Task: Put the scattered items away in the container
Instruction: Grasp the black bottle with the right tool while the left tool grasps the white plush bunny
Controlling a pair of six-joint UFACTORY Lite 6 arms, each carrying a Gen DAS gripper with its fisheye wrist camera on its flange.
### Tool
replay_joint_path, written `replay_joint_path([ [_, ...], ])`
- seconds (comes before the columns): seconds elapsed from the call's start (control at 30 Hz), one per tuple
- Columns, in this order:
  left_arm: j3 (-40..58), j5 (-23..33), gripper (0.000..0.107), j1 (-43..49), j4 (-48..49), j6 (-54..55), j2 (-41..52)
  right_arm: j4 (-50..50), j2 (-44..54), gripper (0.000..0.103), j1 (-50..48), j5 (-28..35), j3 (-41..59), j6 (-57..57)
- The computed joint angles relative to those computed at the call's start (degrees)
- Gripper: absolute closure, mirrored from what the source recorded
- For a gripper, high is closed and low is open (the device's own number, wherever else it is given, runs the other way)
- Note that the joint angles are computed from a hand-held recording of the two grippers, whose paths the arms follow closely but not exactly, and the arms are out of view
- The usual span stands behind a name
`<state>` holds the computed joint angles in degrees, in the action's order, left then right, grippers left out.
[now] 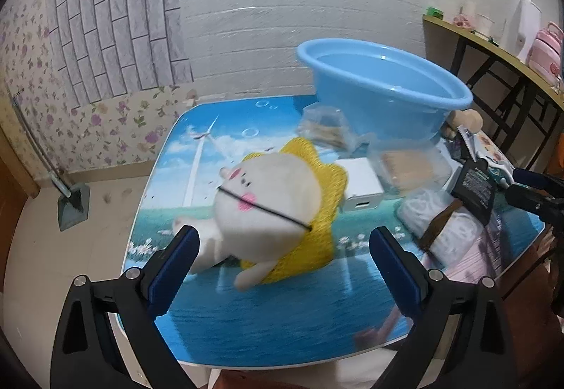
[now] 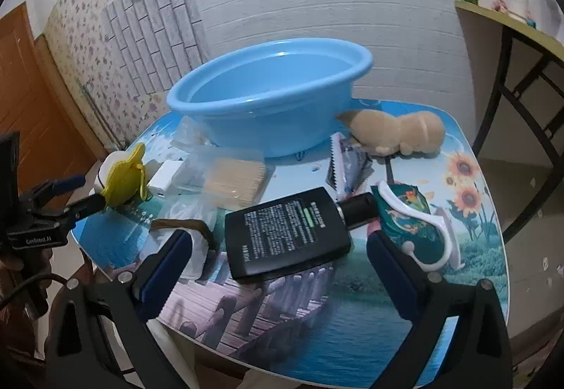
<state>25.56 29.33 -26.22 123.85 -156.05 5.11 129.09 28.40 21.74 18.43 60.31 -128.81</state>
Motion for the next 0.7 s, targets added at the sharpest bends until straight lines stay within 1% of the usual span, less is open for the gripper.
replay_joint_path([
  [0.1, -1.78, -0.21, 0.01, 1.59, 2.82, -2.69, -0.66, 5.63, 0.41, 0.0, 0.39, 0.74, -0.7, -6.54],
  [0.2, -2.63, -0.22, 0.01, 2.65, 4.1, -3.87, -0.74, 7.13, 1.77, 0.0, 1.13, -0.06, -0.04, -9.55],
  [0.33, -3.15, -0.49, 0.01, 3.72, 6.03, -5.64, -1.04, 9.93, 3.27, 0.0, 1.8, -1.9, 1.2, -11.32],
  [0.47, -3.96, -0.86, 0.01, 5.74, 10.39, -8.84, -2.16, 5.46, 3.83, 0.0, 1.85, -2.03, 2.29, -7.05],
  [0.57, -4.61, -1.32, 0.01, 7.35, 14.43, -12.12, -3.1, 11.98, 3.31, 0.0, 2.88, -2.2, 1.5, -14.28],
  [0.7, -4.22, -2.14, 0.01, 8.37, 16.88, -13.8, -3.32, 11.69, 3.53, 0.0, 3.24, -2.47, 1.83, -13.92],
])
